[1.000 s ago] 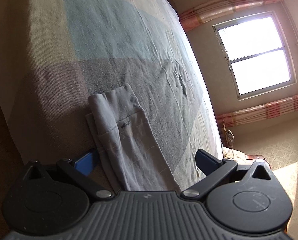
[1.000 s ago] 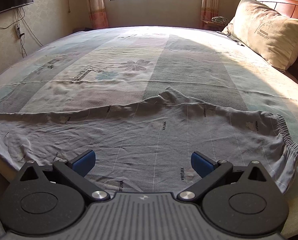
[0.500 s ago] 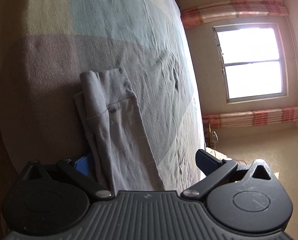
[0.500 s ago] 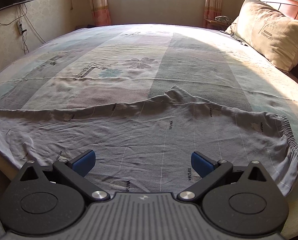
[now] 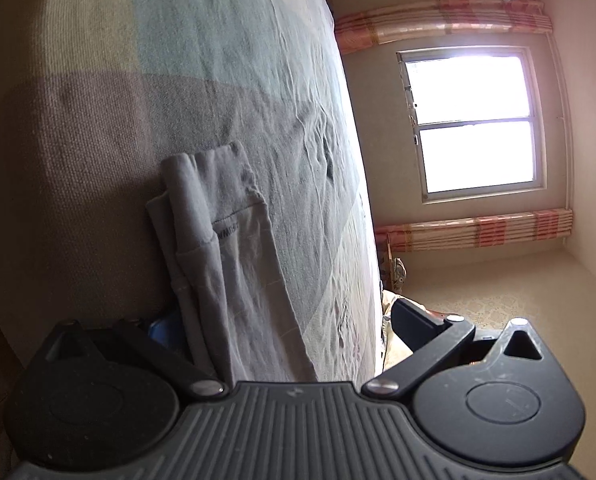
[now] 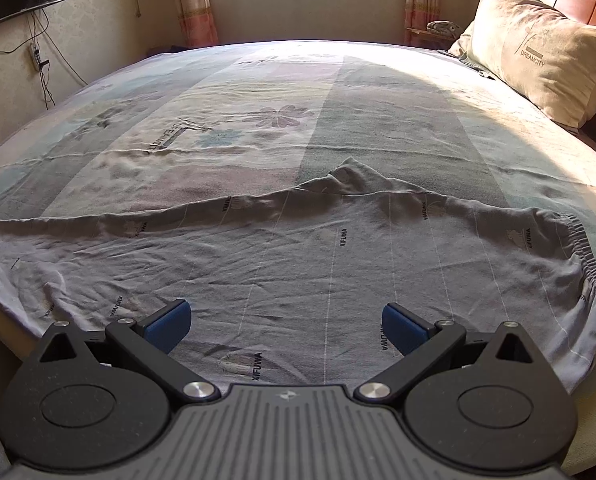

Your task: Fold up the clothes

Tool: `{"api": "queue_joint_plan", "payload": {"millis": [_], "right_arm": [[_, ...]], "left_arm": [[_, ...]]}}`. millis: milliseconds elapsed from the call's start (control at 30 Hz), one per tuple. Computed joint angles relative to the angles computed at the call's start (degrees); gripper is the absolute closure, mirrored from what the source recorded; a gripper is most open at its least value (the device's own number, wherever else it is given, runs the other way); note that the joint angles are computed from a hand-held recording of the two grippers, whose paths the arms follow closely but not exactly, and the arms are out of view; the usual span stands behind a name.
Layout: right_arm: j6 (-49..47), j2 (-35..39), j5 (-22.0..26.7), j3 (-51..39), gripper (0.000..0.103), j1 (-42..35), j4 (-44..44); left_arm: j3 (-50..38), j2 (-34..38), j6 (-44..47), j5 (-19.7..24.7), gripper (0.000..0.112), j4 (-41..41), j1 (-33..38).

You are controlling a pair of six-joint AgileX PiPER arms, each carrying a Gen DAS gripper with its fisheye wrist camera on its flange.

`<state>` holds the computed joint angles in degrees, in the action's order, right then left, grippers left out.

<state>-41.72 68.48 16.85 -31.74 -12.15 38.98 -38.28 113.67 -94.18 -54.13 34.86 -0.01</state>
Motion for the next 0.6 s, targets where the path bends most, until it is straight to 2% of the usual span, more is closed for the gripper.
{"api": "queue_joint_plan", "payload": {"millis": [133,167,200,333,367,400,433,533,600], "right_arm": [[1.9,0.2,-0.4,-0.1,0.000,1.0,-2.0],[1.8,0.2,-0.4,-0.1,0.000,1.2,-1.9],[1.7,0.1,-0.5,0.0,0.000,1.3,-1.8],[2.3,0.3,-0.5,0.1,0.000,1.2,-2.2],[2.4,0.4,-0.4,0.1,0.000,1.1,-2.3],[2.6,0.5,-0.4,0.1,0.000,1.1,-2.4],[2.9,0.5,-0.4,0.1,0.000,1.2,-2.7],[4.5,0.8,-0.6,-0.2,0.000,1.8,-4.2],[4.4,0.9,-0.6,-0.3,0.000,2.1,-3.9]], "left_arm": [[-2.9,-2.1,5.1,8.7,0.010,-5.5,-0.9],[-2.7,-2.4,5.3,8.8,0.010,-5.4,-0.7],[-2.4,-2.7,5.4,8.9,0.010,-5.3,-0.4],[1.7,-3.8,8.7,4.6,0.013,-5.7,-0.5],[2.6,-3.9,8.8,3.4,0.019,-5.6,-0.4],[2.6,-4.7,9.9,4.4,0.024,-5.7,-0.6],[2.6,-5.6,11.0,5.6,0.024,-5.9,-0.7],[2.6,-5.1,12.7,1.8,0.024,-6.4,-0.5],[1.7,-3.9,11.9,1.7,0.024,-6.5,-0.4]]}}
